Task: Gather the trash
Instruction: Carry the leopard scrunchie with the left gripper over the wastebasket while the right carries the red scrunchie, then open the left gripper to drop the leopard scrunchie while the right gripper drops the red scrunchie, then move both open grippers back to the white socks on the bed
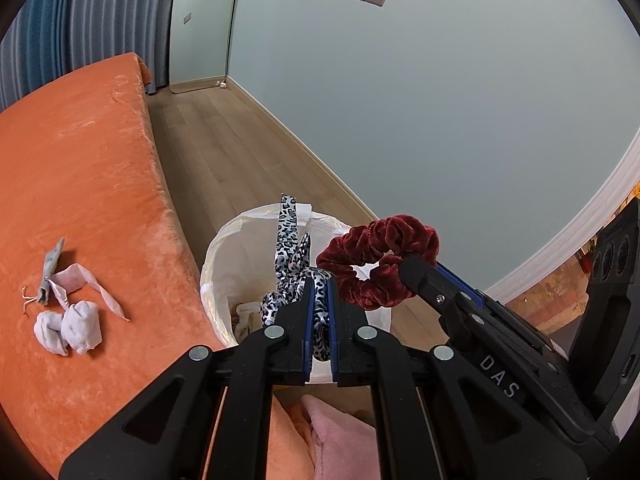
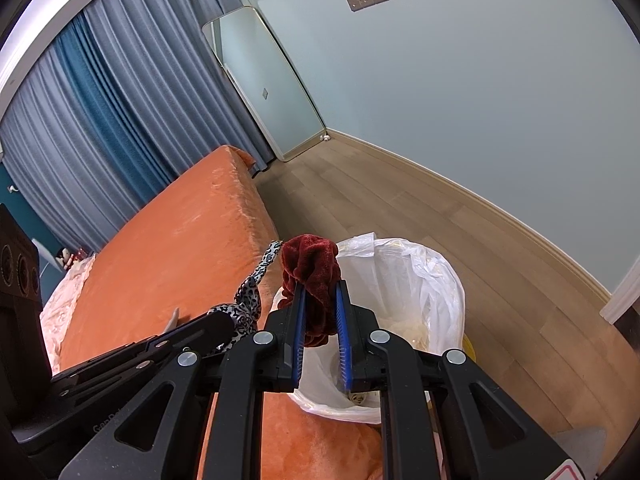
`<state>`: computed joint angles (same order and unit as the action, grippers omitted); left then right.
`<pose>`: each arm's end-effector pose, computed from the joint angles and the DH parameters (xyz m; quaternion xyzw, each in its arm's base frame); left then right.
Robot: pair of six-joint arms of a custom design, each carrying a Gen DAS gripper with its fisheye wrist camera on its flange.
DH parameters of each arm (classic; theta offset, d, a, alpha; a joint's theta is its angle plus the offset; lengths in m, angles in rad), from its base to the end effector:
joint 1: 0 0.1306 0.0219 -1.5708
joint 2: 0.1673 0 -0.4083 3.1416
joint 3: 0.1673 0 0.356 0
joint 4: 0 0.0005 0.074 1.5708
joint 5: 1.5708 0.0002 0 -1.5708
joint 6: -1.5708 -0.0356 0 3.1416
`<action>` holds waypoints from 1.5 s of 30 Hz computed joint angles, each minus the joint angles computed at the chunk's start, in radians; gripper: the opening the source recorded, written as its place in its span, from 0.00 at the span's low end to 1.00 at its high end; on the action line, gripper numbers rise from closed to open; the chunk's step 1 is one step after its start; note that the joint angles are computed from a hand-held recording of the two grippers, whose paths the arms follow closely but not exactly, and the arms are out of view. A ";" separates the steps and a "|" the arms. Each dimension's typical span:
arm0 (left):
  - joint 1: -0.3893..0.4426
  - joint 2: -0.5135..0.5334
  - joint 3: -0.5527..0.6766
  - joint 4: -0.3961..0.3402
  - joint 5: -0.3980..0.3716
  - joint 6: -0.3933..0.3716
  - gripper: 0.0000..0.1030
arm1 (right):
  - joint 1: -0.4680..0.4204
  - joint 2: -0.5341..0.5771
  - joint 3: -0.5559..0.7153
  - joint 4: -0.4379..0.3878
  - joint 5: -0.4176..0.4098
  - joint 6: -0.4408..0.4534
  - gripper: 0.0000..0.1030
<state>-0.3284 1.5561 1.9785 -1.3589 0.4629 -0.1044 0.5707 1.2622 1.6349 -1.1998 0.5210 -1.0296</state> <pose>0.4408 -0.1675 0.5947 0.2684 0.8879 -0.2505 0.2773 0.3185 0.1828 0.5871 0.2959 0.8553 0.0847 0.4167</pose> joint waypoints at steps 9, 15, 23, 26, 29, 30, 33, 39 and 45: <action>-0.003 -0.004 -0.020 0.022 -0.004 0.010 0.11 | 0.000 0.015 0.013 -0.006 -0.007 -0.010 0.19; 0.004 -0.005 -0.038 0.035 -0.028 0.042 0.33 | -0.006 0.013 0.004 0.002 -0.016 -0.029 0.20; 0.024 -0.010 -0.056 0.027 -0.032 0.042 0.33 | 0.000 0.014 -0.006 -0.008 -0.027 -0.040 0.20; 0.028 -0.015 -0.061 0.029 -0.033 0.038 0.33 | 0.001 0.022 0.004 -0.013 -0.035 -0.034 0.21; 0.037 -0.020 -0.062 0.027 -0.026 0.039 0.33 | 0.005 0.022 0.002 -0.006 -0.037 -0.032 0.29; 0.040 -0.021 -0.064 0.028 -0.027 0.039 0.33 | 0.007 0.019 -0.003 -0.002 -0.034 -0.031 0.29; 0.049 -0.026 -0.065 0.025 -0.025 0.037 0.33 | 0.016 0.024 0.003 -0.005 -0.028 -0.030 0.29; 0.070 -0.031 -0.064 0.022 -0.017 0.036 0.33 | 0.035 0.036 0.014 -0.013 -0.018 -0.032 0.29; 0.095 -0.039 -0.072 0.020 -0.010 0.033 0.33 | 0.050 0.048 0.023 -0.020 -0.020 -0.024 0.29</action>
